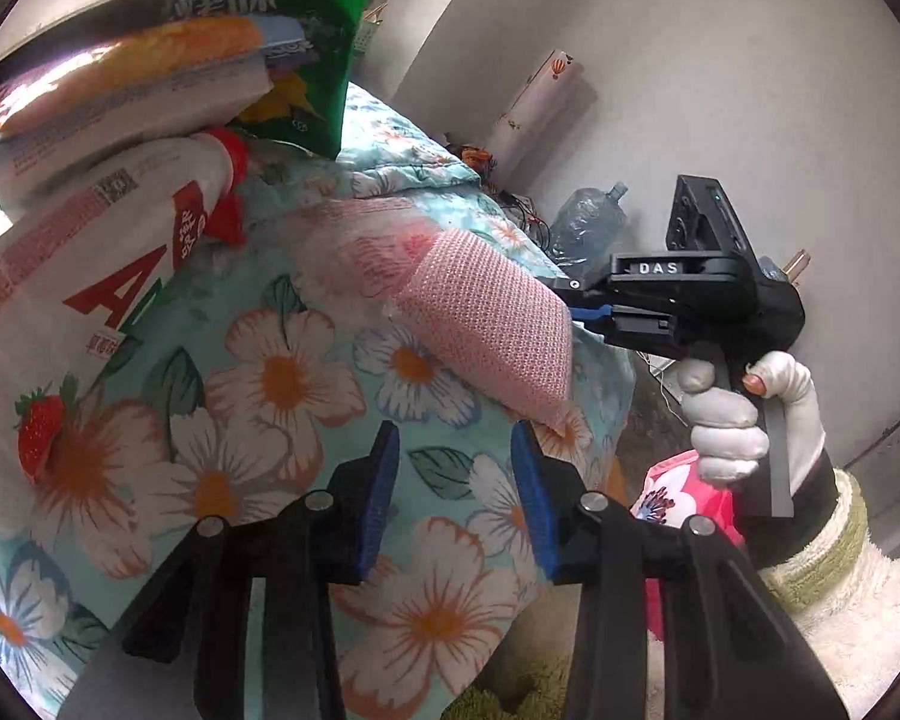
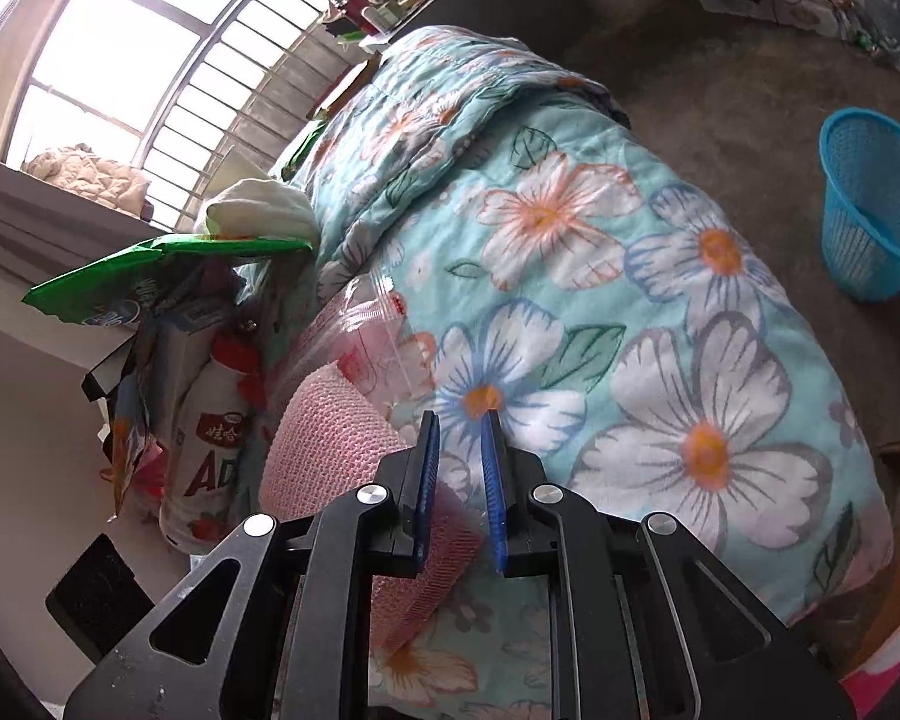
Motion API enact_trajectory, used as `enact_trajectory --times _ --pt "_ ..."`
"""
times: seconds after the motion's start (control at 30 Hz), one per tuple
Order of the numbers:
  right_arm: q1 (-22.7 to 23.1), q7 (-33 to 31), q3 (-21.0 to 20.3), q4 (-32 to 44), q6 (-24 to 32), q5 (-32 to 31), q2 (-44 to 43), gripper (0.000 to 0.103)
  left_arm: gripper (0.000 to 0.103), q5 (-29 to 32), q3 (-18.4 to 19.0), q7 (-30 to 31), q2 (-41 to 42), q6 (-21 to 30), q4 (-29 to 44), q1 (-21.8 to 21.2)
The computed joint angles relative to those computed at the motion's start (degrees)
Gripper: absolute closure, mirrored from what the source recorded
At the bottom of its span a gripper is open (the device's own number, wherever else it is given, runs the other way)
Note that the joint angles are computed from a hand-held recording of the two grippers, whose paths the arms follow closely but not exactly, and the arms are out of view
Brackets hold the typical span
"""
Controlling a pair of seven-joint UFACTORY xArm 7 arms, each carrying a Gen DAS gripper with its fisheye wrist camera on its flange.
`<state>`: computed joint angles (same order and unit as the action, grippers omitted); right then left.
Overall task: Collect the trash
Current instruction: 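Grasp the pink knitted pad on the bed with the right gripper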
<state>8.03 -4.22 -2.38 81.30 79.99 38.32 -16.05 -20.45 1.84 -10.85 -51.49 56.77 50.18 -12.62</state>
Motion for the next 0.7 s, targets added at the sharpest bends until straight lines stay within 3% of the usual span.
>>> enact_trajectory --times 0.13,0.27,0.3,0.37,0.47,0.53,0.6,0.7 --pt "0.3 -1.9 -1.9 -3.9 4.8 0.7 -5.9 0.087 0.065 0.3 0.5 0.0 -0.7 1.0 -0.4 0.2" --pt "0.2 -2.9 -2.1 -4.0 5.2 -1.6 -8.7 0.085 0.065 0.6 0.6 0.2 -0.5 1.6 -0.5 0.6" --pt "0.3 -3.2 -2.2 -3.6 4.9 -1.7 -8.9 0.081 0.065 0.9 0.5 0.3 -0.4 1.7 -0.3 0.7" --pt "1.0 -3.4 -1.8 -2.6 4.0 -1.3 -8.7 0.054 0.065 1.3 0.4 0.7 -0.6 1.7 -0.4 1.0" --pt "3.0 -3.8 0.0 -1.7 2.8 -1.2 -8.1 0.037 0.065 2.3 0.0 0.8 -0.6 2.2 -0.3 1.6" --pt "4.0 -3.5 2.9 -1.1 1.2 -4.1 -7.7 0.029 0.065 2.9 -0.2 0.5 -0.7 2.5 -0.4 2.2" --pt "5.2 -3.9 5.6 -0.4 -0.3 -8.0 -6.8 0.027 0.065 3.5 -0.4 0.3 -0.8 3.2 -0.4 2.5" --pt "6.5 -3.3 8.4 -0.2 -2.0 -13.6 -6.1 0.019 0.060 3.6 -0.2 0.3 -1.0 4.0 -0.4 2.6"
